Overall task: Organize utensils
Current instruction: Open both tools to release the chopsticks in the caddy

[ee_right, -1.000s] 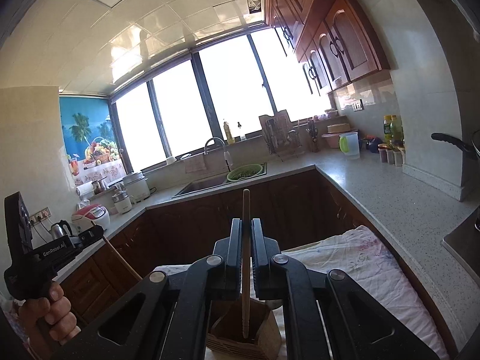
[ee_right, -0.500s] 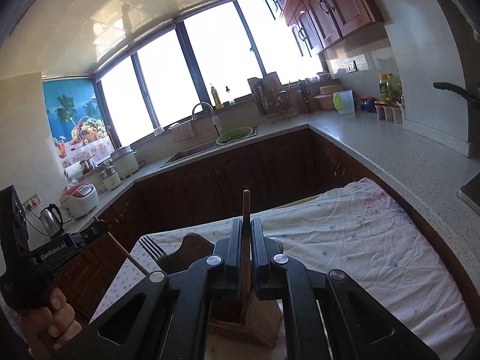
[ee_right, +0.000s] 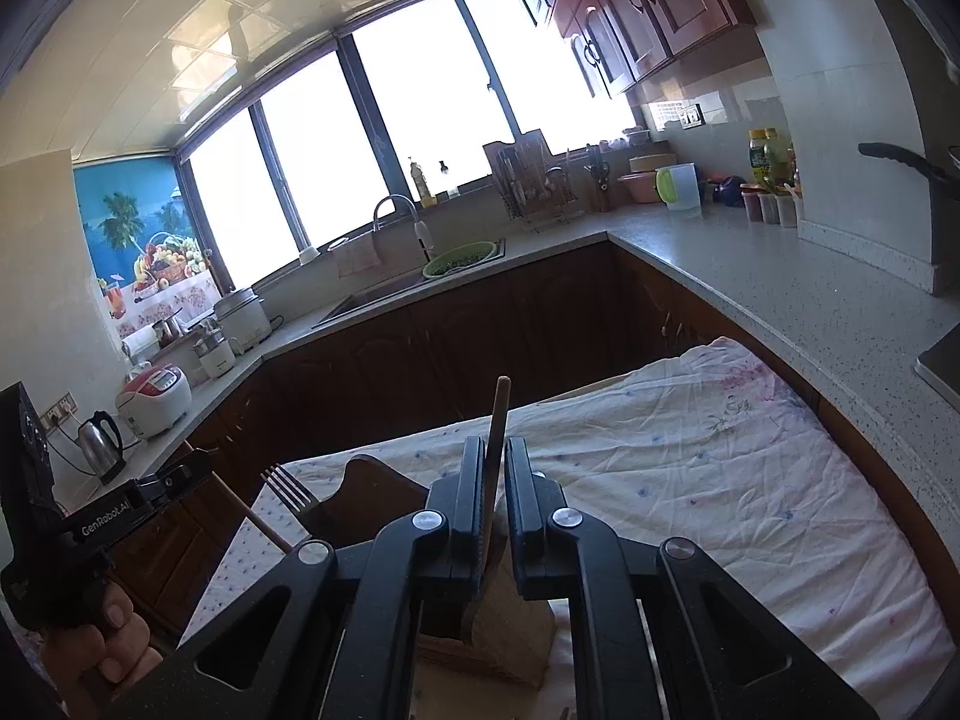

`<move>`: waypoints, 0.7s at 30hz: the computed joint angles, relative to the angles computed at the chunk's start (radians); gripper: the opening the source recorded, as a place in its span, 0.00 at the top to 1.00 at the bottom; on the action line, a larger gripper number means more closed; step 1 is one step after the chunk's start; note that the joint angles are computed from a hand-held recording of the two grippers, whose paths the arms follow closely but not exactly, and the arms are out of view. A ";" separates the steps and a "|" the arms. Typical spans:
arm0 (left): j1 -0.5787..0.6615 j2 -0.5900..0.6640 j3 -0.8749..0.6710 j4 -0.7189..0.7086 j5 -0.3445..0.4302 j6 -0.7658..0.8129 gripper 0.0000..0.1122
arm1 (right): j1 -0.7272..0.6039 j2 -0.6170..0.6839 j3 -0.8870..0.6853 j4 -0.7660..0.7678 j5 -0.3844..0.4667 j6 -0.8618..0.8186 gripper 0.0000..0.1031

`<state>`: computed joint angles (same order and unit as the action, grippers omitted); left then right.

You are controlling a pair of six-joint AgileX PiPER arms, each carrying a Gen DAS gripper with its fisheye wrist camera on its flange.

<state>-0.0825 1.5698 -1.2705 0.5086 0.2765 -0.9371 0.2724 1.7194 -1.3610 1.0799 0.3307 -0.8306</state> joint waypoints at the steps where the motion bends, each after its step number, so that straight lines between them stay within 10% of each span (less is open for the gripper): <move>1: 0.000 -0.007 0.008 -0.005 -0.003 0.003 0.79 | -0.001 -0.007 0.007 0.007 -0.004 -0.006 0.82; 2: -0.006 -0.018 0.019 0.030 0.000 -0.034 0.67 | -0.008 -0.014 0.014 0.044 0.000 -0.039 0.72; 4: -0.016 -0.046 0.050 0.107 -0.002 -0.111 0.53 | -0.029 -0.035 0.043 0.187 0.019 -0.162 0.19; 5: -0.023 -0.061 0.067 0.147 -0.001 -0.149 0.49 | -0.037 -0.054 0.068 0.271 0.020 -0.238 0.15; 8: -0.047 -0.105 0.112 0.264 0.030 -0.265 0.32 | -0.055 -0.100 0.113 0.353 0.030 -0.306 0.11; 21: -0.136 -0.312 0.394 0.370 0.097 -0.443 0.30 | -0.144 -0.289 0.393 0.473 0.091 -0.439 0.05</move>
<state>-0.2187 1.2576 -0.8766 0.8789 0.3730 -1.3800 0.1283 1.4304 -0.9682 1.5529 0.4217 -1.2698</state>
